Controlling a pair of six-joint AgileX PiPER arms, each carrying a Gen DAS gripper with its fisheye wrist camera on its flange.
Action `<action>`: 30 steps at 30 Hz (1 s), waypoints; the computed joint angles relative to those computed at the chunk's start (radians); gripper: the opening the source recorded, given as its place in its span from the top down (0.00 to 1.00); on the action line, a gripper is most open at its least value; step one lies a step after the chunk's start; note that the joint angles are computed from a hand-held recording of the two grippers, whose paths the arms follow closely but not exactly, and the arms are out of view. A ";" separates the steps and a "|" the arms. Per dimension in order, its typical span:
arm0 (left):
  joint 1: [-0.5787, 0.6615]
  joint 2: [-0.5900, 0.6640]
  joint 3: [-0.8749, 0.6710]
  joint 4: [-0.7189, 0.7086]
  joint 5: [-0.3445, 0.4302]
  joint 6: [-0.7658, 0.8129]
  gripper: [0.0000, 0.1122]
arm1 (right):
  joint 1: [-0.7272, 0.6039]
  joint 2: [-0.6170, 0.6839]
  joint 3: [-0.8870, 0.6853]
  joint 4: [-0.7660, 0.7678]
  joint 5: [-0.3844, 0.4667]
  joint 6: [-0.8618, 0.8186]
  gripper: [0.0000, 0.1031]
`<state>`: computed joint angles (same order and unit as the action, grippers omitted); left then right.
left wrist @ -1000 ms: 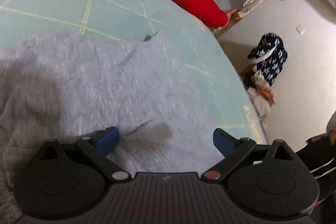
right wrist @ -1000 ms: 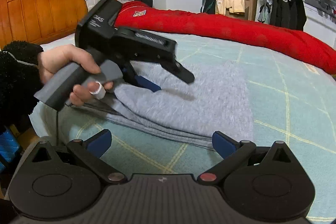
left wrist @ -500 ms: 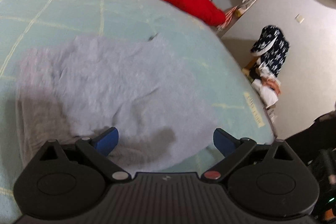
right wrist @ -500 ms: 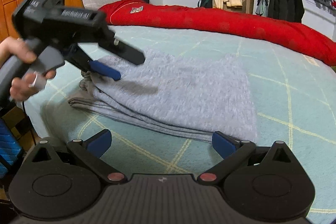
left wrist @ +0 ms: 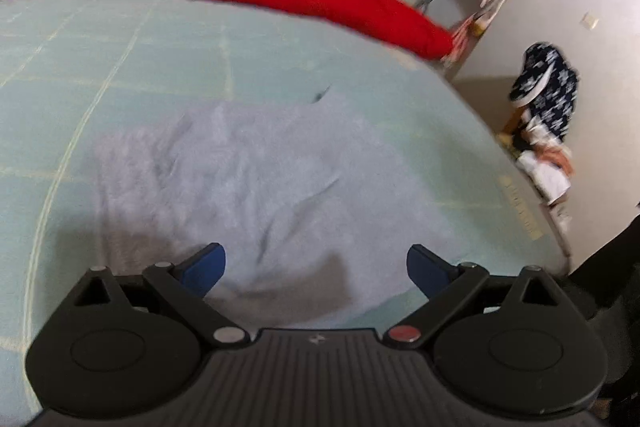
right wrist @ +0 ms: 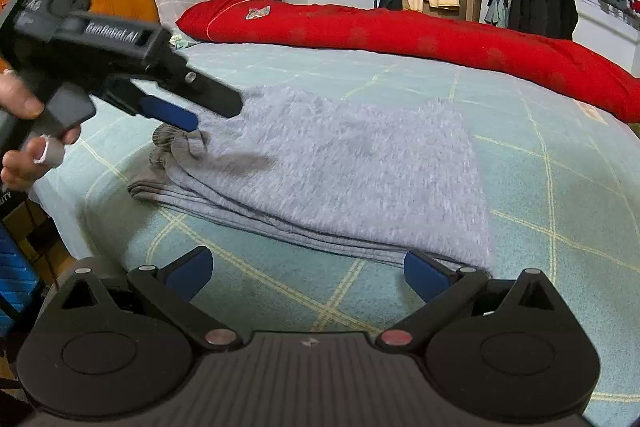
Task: Fold clothes
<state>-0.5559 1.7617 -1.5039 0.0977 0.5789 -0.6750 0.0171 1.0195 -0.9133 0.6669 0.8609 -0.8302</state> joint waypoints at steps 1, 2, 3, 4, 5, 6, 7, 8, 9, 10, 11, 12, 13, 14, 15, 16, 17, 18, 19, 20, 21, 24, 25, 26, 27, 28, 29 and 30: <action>0.007 0.003 0.014 -0.030 -0.005 0.016 0.14 | -0.002 0.004 -0.003 0.001 0.005 0.001 0.00; 0.012 0.003 0.030 -0.058 -0.020 0.029 0.14 | -0.005 0.008 -0.005 0.004 0.010 0.002 0.00; 0.010 -0.002 0.044 -0.061 -0.034 0.028 0.14 | -0.007 0.012 -0.009 0.004 0.016 0.004 0.00; 0.005 -0.012 0.051 -0.041 -0.041 0.011 0.14 | -0.010 0.017 -0.016 0.001 0.023 0.010 0.00; -0.001 -0.021 0.058 -0.020 -0.048 -0.007 0.14 | -0.010 0.021 -0.022 -0.003 0.028 0.017 0.00; -0.005 -0.028 0.059 -0.003 -0.053 -0.024 0.14 | -0.009 0.025 -0.028 -0.010 0.030 0.026 0.00; -0.008 -0.039 0.062 0.019 -0.057 -0.046 0.14 | -0.006 0.029 -0.033 -0.020 0.028 0.037 0.00; -0.014 -0.050 0.063 0.055 -0.057 -0.078 0.14 | -0.002 0.033 -0.039 -0.030 0.026 0.048 0.00; -0.022 -0.061 0.064 0.101 -0.054 -0.115 0.14 | 0.001 0.037 -0.044 -0.038 0.024 0.057 0.00; -0.031 -0.072 0.065 0.153 -0.047 -0.155 0.14 | 0.001 0.041 -0.049 -0.041 0.024 0.062 0.00; -0.033 -0.088 0.075 0.193 -0.048 -0.187 0.14 | 0.000 0.044 -0.054 -0.042 0.025 0.062 0.00; -0.036 -0.104 0.086 0.233 -0.049 -0.219 0.14 | -0.006 0.049 -0.059 -0.035 0.029 0.056 0.00; -0.038 -0.120 0.096 0.271 -0.049 -0.251 0.14 | -0.014 0.055 -0.065 -0.027 0.037 0.048 0.00; -0.034 -0.136 0.112 0.299 -0.052 -0.284 0.14 | -0.025 0.064 -0.075 -0.014 0.049 0.039 0.00; -0.027 -0.148 0.124 0.315 -0.053 -0.306 0.14 | -0.034 0.074 -0.085 -0.003 0.061 0.030 0.00; -0.021 -0.161 0.136 0.331 -0.054 -0.328 0.14 | -0.045 0.086 -0.096 0.011 0.076 0.021 0.00; -0.018 -0.171 0.147 0.352 -0.051 -0.356 0.14 | -0.059 0.101 -0.110 0.029 0.096 0.010 0.00; -0.013 -0.181 0.159 0.371 -0.049 -0.382 0.14 | -0.074 0.119 -0.126 0.050 0.120 -0.001 0.00; -0.006 -0.188 0.171 0.381 -0.049 -0.399 0.14 | -0.096 0.140 -0.144 0.080 0.153 -0.015 0.00; 0.001 -0.195 0.182 0.391 -0.049 -0.415 0.14 | -0.119 0.162 -0.161 0.113 0.185 -0.027 0.00; 0.009 -0.202 0.194 0.399 -0.049 -0.430 0.14 | -0.135 0.180 -0.175 0.136 0.207 -0.029 0.00; 0.041 -0.210 0.222 0.372 -0.060 -0.427 0.14 | -0.167 0.231 -0.219 0.180 0.253 -0.027 0.00; 0.054 -0.213 0.234 0.356 -0.068 -0.420 0.14 | -0.174 0.246 -0.233 0.189 0.263 -0.024 0.00; 0.068 -0.214 0.245 0.339 -0.076 -0.411 0.14 | -0.177 0.261 -0.248 0.191 0.268 -0.023 0.00; 0.083 -0.211 0.251 0.313 -0.088 -0.392 0.14 | -0.181 0.277 -0.263 0.195 0.276 -0.024 0.00; 0.098 -0.208 0.259 0.283 -0.103 -0.374 0.14 | -0.189 0.296 -0.280 0.206 0.288 -0.028 0.00; 0.112 -0.204 0.267 0.251 -0.118 -0.355 0.14 | -0.200 0.319 -0.299 0.222 0.305 -0.035 0.00; 0.126 -0.200 0.274 0.219 -0.131 -0.334 0.14 | -0.214 0.341 -0.316 0.239 0.321 -0.040 0.00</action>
<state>-0.4297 1.5620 -1.2300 0.3170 0.4474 -1.0094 -0.1968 1.3607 -1.2289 0.9064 1.1818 -0.8705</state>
